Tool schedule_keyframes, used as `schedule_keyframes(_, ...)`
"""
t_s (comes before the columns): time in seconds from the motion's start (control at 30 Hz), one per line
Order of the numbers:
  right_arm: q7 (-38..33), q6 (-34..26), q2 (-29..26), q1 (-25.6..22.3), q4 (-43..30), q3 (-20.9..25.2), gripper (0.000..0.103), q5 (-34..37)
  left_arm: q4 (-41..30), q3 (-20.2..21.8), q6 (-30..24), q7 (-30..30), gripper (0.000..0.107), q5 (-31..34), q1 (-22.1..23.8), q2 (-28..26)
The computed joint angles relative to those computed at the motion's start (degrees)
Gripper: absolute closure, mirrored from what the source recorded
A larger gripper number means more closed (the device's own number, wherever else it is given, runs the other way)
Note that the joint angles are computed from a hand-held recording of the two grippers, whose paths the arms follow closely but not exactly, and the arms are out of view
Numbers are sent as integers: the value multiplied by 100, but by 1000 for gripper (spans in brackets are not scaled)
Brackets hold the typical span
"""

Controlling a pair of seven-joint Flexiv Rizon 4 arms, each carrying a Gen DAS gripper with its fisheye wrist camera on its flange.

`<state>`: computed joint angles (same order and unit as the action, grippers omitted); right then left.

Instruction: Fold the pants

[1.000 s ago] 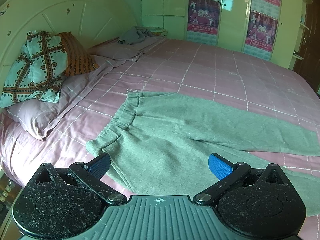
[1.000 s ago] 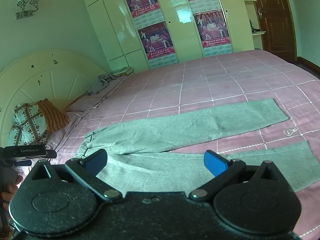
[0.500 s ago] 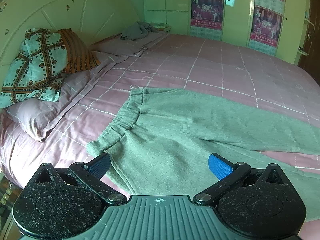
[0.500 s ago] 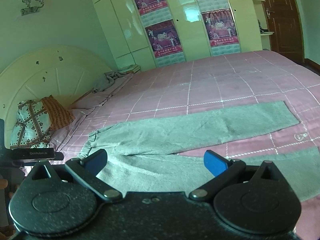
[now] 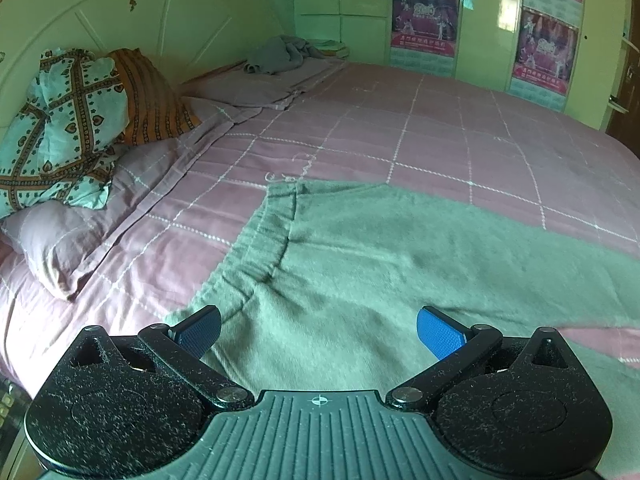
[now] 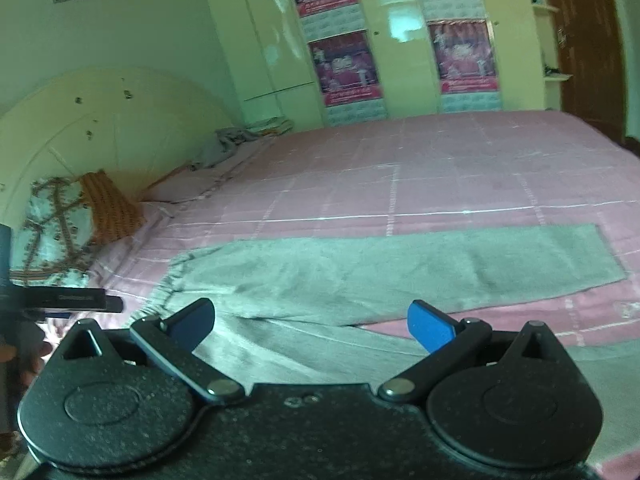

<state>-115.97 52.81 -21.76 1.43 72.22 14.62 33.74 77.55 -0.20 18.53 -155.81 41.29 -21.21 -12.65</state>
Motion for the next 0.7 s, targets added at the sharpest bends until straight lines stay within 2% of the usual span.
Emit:
schedule_keyframes(0.17,-61,-375,-401,-29,-610,72,0,154,-97,115,153,162,4,-77,195,-208)
schedule_keyframes(0.23,101,-181,-514,166,-694,-61,0,-148,-184,170,184,234,4,-95,249,-324)
schedule_keyframes(0.33,-61,479,-677,354,-697,-69,0,-488,-245,259,324,326,4,-90,299,-432)
schedule_keyframes(0.37,-28,473,-780,404,-791,-87,0,-661,-283,289,337,398,4,-88,320,-479)
schedule_keyframes(0.47,331,-452,-1269,418,-1559,-58,0,-1017,-375,369,439,621,4,-258,455,-623)
schedule_keyframes(0.5,407,-421,-1390,469,-1693,-83,0,-1091,-411,406,443,671,4,-313,499,-681)
schedule_keyframes(0.6,342,327,-1625,721,-1731,-212,0,-1441,-509,520,452,753,4,-400,582,-847)
schedule_keyframes(0.63,434,406,-1737,813,-1801,-281,0,-1635,-529,552,488,797,4,-458,637,-906)
schedule_keyframes(0.7,957,-66,-2104,1036,-2290,-535,0,-2193,-578,625,537,852,4,-564,738,-1035)
